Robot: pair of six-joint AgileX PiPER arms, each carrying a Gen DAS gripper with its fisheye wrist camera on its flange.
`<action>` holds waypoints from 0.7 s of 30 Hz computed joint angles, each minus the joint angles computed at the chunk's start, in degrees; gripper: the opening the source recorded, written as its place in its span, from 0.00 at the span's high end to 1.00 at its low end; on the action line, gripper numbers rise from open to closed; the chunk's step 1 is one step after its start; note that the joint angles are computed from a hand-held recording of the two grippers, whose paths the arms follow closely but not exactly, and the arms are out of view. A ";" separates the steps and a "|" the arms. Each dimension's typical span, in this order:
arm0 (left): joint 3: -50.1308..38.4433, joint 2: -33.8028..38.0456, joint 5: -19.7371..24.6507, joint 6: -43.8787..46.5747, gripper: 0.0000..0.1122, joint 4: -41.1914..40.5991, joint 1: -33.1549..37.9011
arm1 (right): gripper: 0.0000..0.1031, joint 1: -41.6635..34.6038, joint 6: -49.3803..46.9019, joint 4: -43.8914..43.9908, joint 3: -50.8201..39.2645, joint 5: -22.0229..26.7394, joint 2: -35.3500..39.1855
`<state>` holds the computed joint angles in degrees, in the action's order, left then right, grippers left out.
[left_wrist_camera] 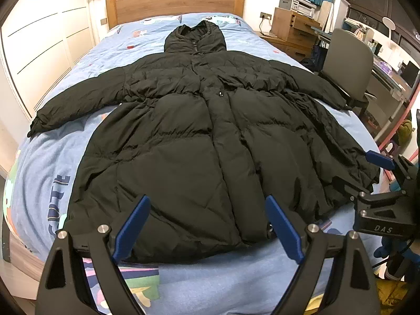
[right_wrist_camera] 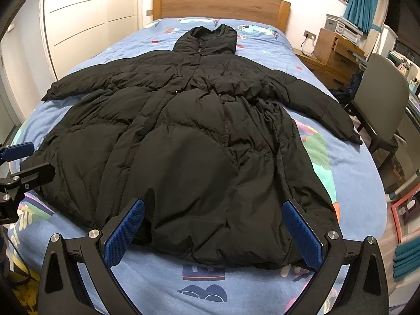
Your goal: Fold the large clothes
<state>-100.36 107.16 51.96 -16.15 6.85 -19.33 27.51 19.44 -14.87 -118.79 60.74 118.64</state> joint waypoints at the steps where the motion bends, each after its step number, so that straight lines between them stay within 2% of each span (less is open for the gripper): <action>1: -0.44 0.15 0.25 0.36 0.20 -0.41 0.27 | 0.01 -0.08 -0.17 0.16 -0.79 0.34 0.33; 9: -5.84 1.54 3.59 0.31 0.20 -0.11 0.86 | 0.01 -0.61 -1.67 0.83 -7.15 2.45 2.47; 21: -18.78 6.59 11.62 0.29 0.20 -1.33 3.26 | 0.01 -2.52 -5.30 3.08 -22.21 7.20 8.40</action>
<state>-119.14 113.75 63.58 -15.86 5.51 -16.06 24.99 14.14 -11.79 -141.00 67.94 127.05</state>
